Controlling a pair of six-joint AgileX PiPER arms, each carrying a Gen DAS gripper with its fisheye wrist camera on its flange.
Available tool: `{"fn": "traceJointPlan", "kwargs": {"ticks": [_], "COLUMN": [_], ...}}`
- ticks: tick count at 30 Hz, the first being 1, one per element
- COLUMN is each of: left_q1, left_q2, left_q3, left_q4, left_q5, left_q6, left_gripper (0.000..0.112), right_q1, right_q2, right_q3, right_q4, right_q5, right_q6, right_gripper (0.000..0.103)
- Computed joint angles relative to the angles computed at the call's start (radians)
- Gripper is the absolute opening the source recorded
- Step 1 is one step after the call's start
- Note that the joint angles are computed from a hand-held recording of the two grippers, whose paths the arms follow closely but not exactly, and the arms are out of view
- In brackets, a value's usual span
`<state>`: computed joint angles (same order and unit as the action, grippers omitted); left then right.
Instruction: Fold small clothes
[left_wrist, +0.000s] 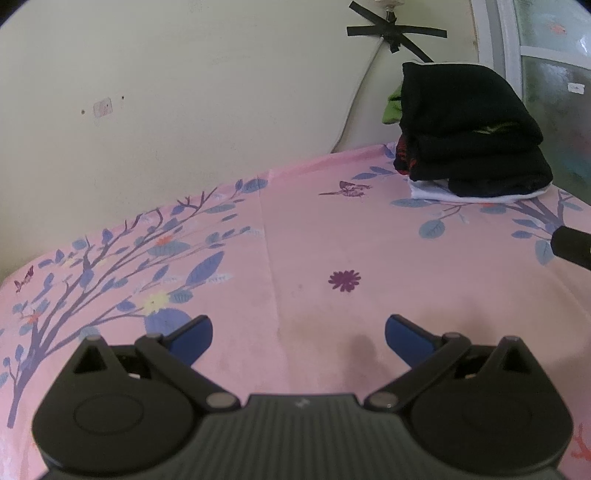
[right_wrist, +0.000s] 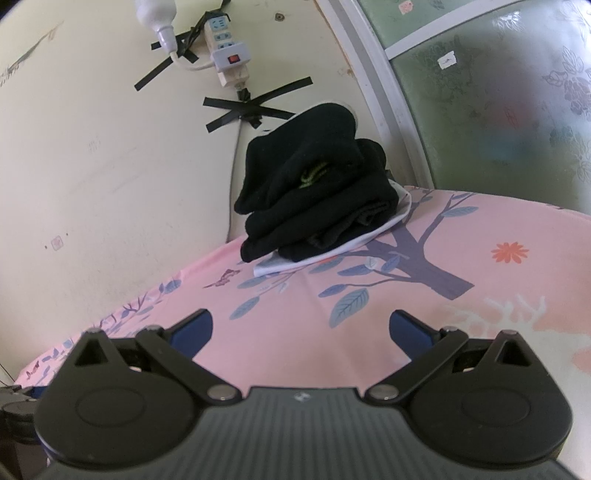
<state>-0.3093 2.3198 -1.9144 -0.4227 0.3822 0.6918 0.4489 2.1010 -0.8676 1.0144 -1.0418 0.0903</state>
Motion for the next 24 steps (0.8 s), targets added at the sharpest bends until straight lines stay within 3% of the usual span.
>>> {"fn": "traceJointPlan", "kwargs": {"ticks": [4, 24], "left_q1": [0.005, 0.001], "left_q2": [0.015, 0.023], "left_q3": [-0.036, -0.054], "left_q4": [0.013, 0.065], "left_q5": [0.050, 0.069], "left_q6": [-0.026, -0.072], "left_gripper": [0.103, 0.103], "right_q1": [-0.001, -0.002], "right_q2": [0.000, -0.004], "right_q3": [0.001, 0.004], "right_q4": [-0.002, -0.005], "right_q5": [0.000, 0.002], "right_q6": [0.001, 0.005], "right_gripper": [0.096, 0.096]}}
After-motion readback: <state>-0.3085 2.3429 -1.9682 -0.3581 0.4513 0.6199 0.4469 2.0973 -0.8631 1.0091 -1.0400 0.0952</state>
